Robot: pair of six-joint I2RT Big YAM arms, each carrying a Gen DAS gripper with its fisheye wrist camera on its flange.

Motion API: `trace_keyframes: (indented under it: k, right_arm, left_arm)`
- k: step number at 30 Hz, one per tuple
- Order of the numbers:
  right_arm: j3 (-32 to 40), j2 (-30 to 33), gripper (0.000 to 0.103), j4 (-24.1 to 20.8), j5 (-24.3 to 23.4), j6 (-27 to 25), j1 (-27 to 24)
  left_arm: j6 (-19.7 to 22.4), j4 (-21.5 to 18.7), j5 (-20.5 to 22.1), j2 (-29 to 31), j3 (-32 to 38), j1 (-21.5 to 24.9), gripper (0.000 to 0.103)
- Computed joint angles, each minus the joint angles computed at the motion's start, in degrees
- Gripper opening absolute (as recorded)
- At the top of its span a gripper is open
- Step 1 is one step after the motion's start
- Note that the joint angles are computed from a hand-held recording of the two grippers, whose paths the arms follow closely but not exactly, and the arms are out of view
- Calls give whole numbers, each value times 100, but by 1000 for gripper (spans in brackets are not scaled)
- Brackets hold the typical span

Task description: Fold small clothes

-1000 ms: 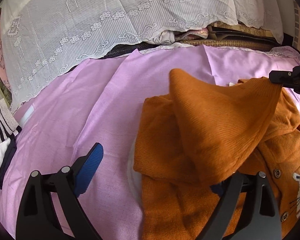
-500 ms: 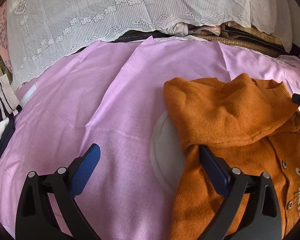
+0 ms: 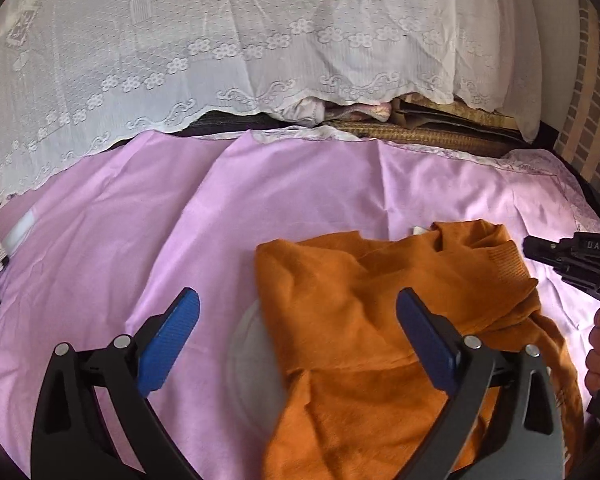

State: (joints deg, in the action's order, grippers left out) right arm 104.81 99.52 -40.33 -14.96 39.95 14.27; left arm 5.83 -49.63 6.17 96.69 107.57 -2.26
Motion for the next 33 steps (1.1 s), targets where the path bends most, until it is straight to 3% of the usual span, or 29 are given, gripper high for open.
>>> trace_keyframes:
  k: [3,5,7,8,9,11,14,18,20,23,25,26,27,29,31,33]
  right_arm:
    - [708,494,9,-586,-217,-364,129]
    - [979,690,9,-944,-88,-506,167]
    - [1066,744,4,-1258,348,-609,156]
    - [1006,715,0,-1271,521,-644,130]
    - [906,665,0,-1205,538,-608,81]
    - [635,533,0,-955,251,-284,-35]
    - [401,345,0,-803,467,-247,-22]
    - [273,154,6,-455,513,-332,54]
    - [495,270,6,-513,408,-507,136]
    - [920,570,6,-877,343,-724,233]
    - [1134,736,6,-1270,539,-791,227]
    - [1143,763,6,-1382,657,-741,202]
    - [1040,739,4,-1290,561,-663,132]
    - [825,643,0,-1118,377,-450,21]
    - [667,515,0,-1012,468,-370,16]
    - [531,355,7,-911,642,-483,92]
  left_arm:
    - [321,-261,-355,377,407,-283,96]
    - [463,-408,-1223,682,630,-450,96]
    - [304,-766,-2030,1055,951,-463,98]
    - [46,-1076,-1851,1229,1188,-348,99]
    - [-301,-1411,-1361,1371,1462,-172,99]
    - [-755,-1739,-1069,1533,1773,36,99]
    - [-844,-1423,-961,1291,1376,161,99]
    - [-958,-592,-740,729,734,255,99]
    - [-871,-542,-620,757,889,234,99]
    - [-657,-886,-1100,1191,1477,71,99]
    - [-682,-1564,-1455,1760,2204,40,99]
    - [-749,-1991,-1397,2047,2603,84,99]
    - [-895,-2219,-1067,2186,2791,177,99]
    - [-1049,-2279,-832,2172,2822,292,99]
    - [-972,-1924,-1076,1862,2324,308,99]
    - [-876,-1396,-1047,1336,1580,335,98]
